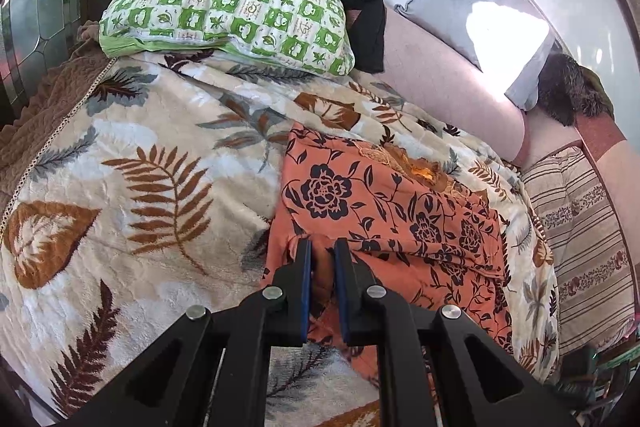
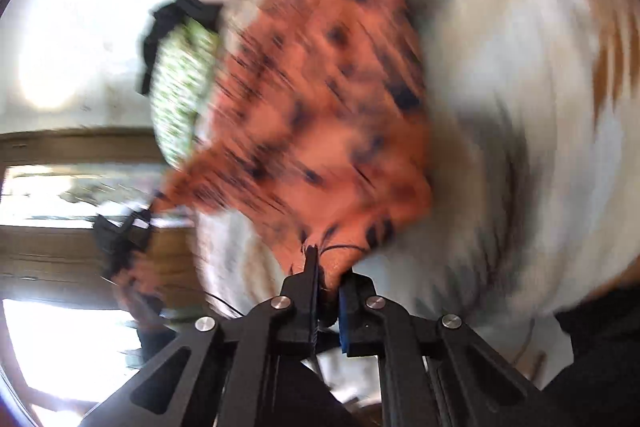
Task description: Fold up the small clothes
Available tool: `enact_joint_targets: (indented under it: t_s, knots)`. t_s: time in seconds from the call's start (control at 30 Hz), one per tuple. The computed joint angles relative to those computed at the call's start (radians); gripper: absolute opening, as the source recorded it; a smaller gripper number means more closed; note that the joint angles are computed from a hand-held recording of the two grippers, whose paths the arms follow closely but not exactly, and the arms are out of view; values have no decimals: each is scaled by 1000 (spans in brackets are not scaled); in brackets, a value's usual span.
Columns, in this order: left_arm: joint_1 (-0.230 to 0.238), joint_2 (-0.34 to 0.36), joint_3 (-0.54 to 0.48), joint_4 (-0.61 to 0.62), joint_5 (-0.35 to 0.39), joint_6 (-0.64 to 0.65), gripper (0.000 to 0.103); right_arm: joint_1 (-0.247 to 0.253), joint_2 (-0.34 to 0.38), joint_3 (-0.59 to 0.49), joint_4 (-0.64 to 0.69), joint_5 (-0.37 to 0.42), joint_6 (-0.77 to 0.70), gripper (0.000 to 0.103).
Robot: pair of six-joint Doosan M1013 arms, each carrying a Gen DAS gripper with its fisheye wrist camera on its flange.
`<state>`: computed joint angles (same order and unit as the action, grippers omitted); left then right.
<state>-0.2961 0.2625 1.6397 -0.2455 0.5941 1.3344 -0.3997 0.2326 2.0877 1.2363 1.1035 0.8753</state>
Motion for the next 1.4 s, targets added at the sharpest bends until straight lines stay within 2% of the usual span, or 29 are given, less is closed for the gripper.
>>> enact_joint_targets:
  t_s: [0.17, 0.27, 0.33, 0.4, 0.43, 0.47, 0.5, 0.53, 0.57, 0.6, 0.63, 0.67, 0.7, 0.77, 0.8, 0.87, 0.9, 0.97, 1.03, 1.17, 1.23, 1.27, 1.3, 1.33, 1.4]
  knots:
    - [15, 35, -59, -69, 14, 75, 11, -20, 41, -149, 109, 4, -55, 8]
    - [29, 95, -139, -87, 39, 85, 11, -5, 112, -281, 147, -31, -36, 8]
    - [38, 154, -213, -86, 67, 70, 11, 25, 171, -388, 143, -77, -5, 8]
    - [43, 230, -302, -44, 119, 13, 14, 46, 250, -502, 109, -107, 74, 8]
    - [41, 278, -353, 23, 142, -63, 14, 52, 287, -545, 87, -117, 125, 10]
    - [39, 313, -387, 78, 145, -125, 14, 69, 327, -600, 35, -148, 188, 11]
    - [38, 355, -431, 139, 163, -180, 19, 86, 364, -645, -33, -196, 231, 11]
    - [39, 400, -481, 178, 219, -225, 22, 94, 391, -664, -78, -246, 263, 12]
    - [41, 440, -533, 211, 305, -264, 23, 91, 415, -684, -134, -244, 322, 21]
    - [42, 456, -548, 226, 344, -279, 23, 85, 426, -678, -153, -234, 334, 27]
    - [45, 447, -530, 212, 332, -265, 24, 85, 416, -648, -121, -257, 294, 42]
    - [47, 422, -486, 193, 275, -230, 26, 81, 402, -618, -59, -258, 202, 65]
    - [46, 397, -447, 203, 237, -207, 32, 79, 389, -601, -44, -249, 139, 71]
    - [41, 343, -369, 235, 191, -194, 34, 79, 342, -561, -104, -294, 103, 73]
    - [44, 318, -332, 202, 175, -155, 36, 72, 319, -536, -104, -309, 70, 74]
    - [50, 276, -274, 107, 155, -72, 41, 65, 291, -506, -136, -330, 70, 74]
    - [50, 256, -241, 61, 145, -31, 45, 60, 285, -498, -164, -317, 88, 74]
    - [44, 229, -196, 1, 133, 34, 46, 52, 278, -485, -193, -243, 88, 74]
    - [36, 223, -169, -35, 123, 86, 47, 57, 270, -473, -240, -218, 71, 74]
    - [24, 272, -199, -31, 192, 43, 47, 82, 307, -498, -297, -199, 104, 74]
    - [12, 271, -196, 16, 162, -9, 46, 95, 329, -515, -344, -202, 182, 74]
    - [6, 272, -203, 47, 165, -26, 41, 94, 328, -508, -317, -211, 172, 71]
    - [3, 278, -215, 52, 184, -20, 15, 98, 325, -508, -302, -202, 142, 61]
    - [3, 289, -233, 47, 212, -14, 12, 105, 324, -516, -333, -194, 160, 30]
    - [0, 305, -263, 68, 249, -51, 10, 117, 326, -530, -389, -195, 205, 26]
